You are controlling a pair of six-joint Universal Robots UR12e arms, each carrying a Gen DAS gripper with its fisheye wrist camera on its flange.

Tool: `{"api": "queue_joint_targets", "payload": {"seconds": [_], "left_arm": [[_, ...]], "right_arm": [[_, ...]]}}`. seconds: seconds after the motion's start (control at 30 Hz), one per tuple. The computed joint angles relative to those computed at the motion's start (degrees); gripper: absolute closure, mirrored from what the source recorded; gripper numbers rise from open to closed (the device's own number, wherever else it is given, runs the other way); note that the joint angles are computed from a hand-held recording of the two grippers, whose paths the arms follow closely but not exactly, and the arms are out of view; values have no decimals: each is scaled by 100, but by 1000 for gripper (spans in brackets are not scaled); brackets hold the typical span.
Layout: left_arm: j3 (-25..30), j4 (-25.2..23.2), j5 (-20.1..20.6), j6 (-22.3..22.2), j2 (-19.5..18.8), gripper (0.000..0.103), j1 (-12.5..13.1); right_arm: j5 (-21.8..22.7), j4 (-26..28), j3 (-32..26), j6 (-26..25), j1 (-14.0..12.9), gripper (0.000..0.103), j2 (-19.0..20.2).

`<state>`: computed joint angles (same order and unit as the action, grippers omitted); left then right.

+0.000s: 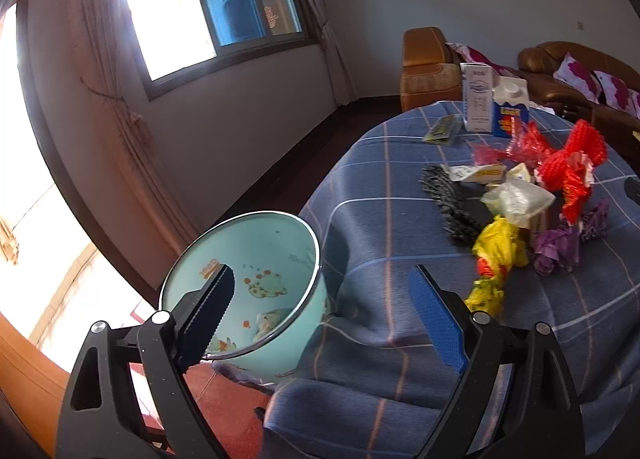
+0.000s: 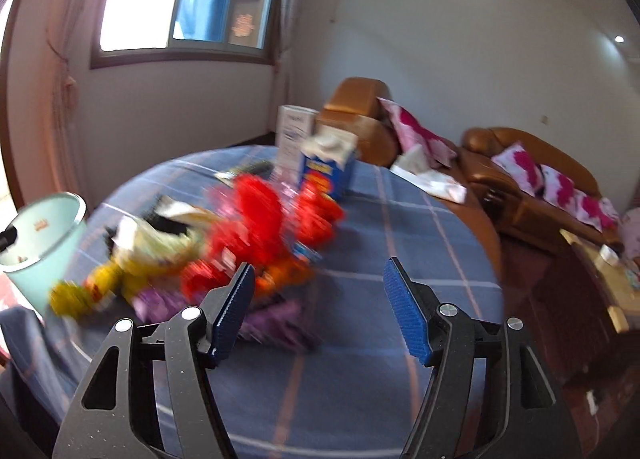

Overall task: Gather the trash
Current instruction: 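Move the left tool back to the table and grasp the yellow plastic bag, then grasp the purple plastic bag with the right tool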

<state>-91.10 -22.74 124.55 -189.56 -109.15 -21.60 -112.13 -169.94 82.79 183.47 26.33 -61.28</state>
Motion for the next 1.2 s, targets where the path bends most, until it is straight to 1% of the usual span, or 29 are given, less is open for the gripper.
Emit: {"api": "queue_joint_targets", "payload": {"seconds": [0.03, 0.1, 0.17, 0.27, 0.3, 0.43, 0.53, 0.63, 0.73, 0.8, 0.87, 0.9, 0.93, 0.97, 1.0, 1.03, 1.07, 1.1, 1.13, 1.2], "left_arm": [[63, -12, -16, 73, -52, 11, -43], [154, -52, -170, 176, -139, 9, -110], [234, -109, -153, 378, -255, 8, -190], [266, -301, -166, 519, -333, 7, -195], [288, -388, -75, 560, -372, 7, -190], [350, -508, 343, 373, -447, 7, -91], [400, -600, 396, 150, -443, 7, 20], [349, -545, 42, 13, -337, 7, 72], [267, -284, -223, 121, -257, 7, 49], [294, -231, -366, 184, -272, 7, 53], [359, -256, -494, 147, -326, 9, 79], [383, -213, -592, 146, -360, 15, 103], [430, -272, -691, 123, -399, 22, 127], [474, -415, -881, 89, -419, 38, 164], [483, -490, -1259, 29, -416, 49, 228], [467, -490, -1536, -14, -409, 57, 270], [451, -437, -1617, 17, -410, 66, 272], [445, -369, -1613, 130, -424, 74, 241], [449, -351, -1600, 203, -429, 75, 219], [430, -311, -1579, 253, -412, 80, 197]], "right_arm": [[-32, -63, 113, 52, -20, 35, -48], [-130, -203, 349, 206, -71, 30, -147], [-128, -271, 512, 396, -120, 30, -212], [-72, -277, 614, 676, -179, 29, -222], [-30, -269, 648, 738, -191, 29, -232], [80, -322, 706, 849, -234, 28, -217], [96, -364, 726, 850, -224, 26, -214], [77, -433, 768, 854, -218, 25, -224], [78, -479, 787, 865, -229, 25, -230], [68, -525, 806, 854, -227, 23, -234], [75, -549, 805, 821, -219, 23, -223], [77, -542, 797, 803, -215, 23, -217], [94, -541, 803, 794, -215, 23, -220], [104, -537, 801, 783, -211, 23, -218], [101, -536, 798, 778, -209, 23, -217], [104, -535, 799, 774, -209, 23, -217], [113, -537, 802, 778, -211, 23, -218], [124, -544, 808, 788, -214, 23, -220], [132, -554, 820, 806, -218, 23, -225], [159, -538, 835, 836, -227, 22, -240]]}}
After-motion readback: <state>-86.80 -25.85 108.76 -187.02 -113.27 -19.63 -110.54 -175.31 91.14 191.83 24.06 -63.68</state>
